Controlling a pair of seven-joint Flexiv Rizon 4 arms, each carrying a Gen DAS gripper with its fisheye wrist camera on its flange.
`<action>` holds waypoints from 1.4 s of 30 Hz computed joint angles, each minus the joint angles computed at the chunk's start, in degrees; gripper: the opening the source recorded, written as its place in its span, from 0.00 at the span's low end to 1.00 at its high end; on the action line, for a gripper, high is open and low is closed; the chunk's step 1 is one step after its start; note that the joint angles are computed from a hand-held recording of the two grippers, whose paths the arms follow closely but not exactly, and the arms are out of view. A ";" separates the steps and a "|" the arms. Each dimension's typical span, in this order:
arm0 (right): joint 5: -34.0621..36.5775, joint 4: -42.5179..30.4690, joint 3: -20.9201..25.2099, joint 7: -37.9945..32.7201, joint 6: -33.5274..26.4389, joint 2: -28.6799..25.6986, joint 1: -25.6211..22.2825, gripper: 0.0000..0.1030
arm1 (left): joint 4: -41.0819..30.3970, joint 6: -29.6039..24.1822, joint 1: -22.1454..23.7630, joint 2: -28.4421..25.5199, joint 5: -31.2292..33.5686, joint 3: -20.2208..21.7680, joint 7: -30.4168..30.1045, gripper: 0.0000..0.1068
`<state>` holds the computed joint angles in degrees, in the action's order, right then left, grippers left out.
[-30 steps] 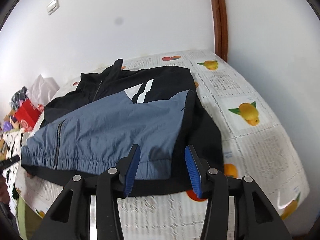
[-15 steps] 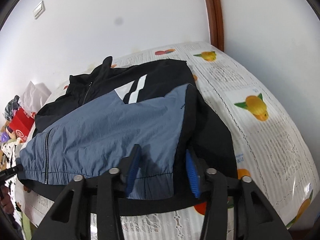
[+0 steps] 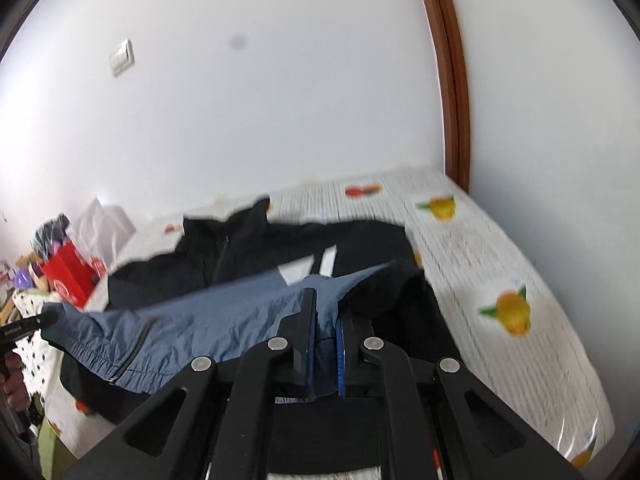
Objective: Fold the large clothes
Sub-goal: 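Grasp the jacket hem with both grippers and lift it toward the collar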
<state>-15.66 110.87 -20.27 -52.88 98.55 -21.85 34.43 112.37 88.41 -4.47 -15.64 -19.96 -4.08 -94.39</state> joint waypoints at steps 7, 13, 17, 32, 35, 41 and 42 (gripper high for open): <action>-0.49 -9.87 8.45 0.73 -3.54 -5.01 -8.60 0.07 | -8.43 -3.25 0.57 -4.78 0.20 0.73 0.99 0.11; -1.42 -19.00 15.23 0.54 -8.40 -11.66 -14.87 0.08 | -15.82 -7.56 0.06 -10.80 2.30 3.09 -1.52 0.12; -0.49 -25.45 20.71 -0.96 -12.92 -16.60 -19.30 0.08 | -20.38 -10.43 0.65 -15.08 3.09 3.43 -2.57 0.12; 5.94 -41.41 28.14 -7.82 -26.58 -26.71 -24.25 0.15 | -32.76 -19.64 1.82 -24.82 4.16 2.45 -2.69 0.30; 6.81 -38.73 27.29 -9.59 -24.61 -24.23 -23.78 0.24 | -29.96 -16.62 3.85 -23.24 1.81 -1.41 0.38 0.50; 4.47 -28.74 24.31 -10.98 -15.63 -17.31 -21.83 0.40 | -20.69 -4.12 7.24 -18.00 -3.49 -8.40 8.82 0.70; 4.00 -27.95 25.05 -12.08 -15.64 -16.75 -22.12 0.40 | -20.02 -3.50 6.30 -17.29 -3.18 -7.08 8.55 0.71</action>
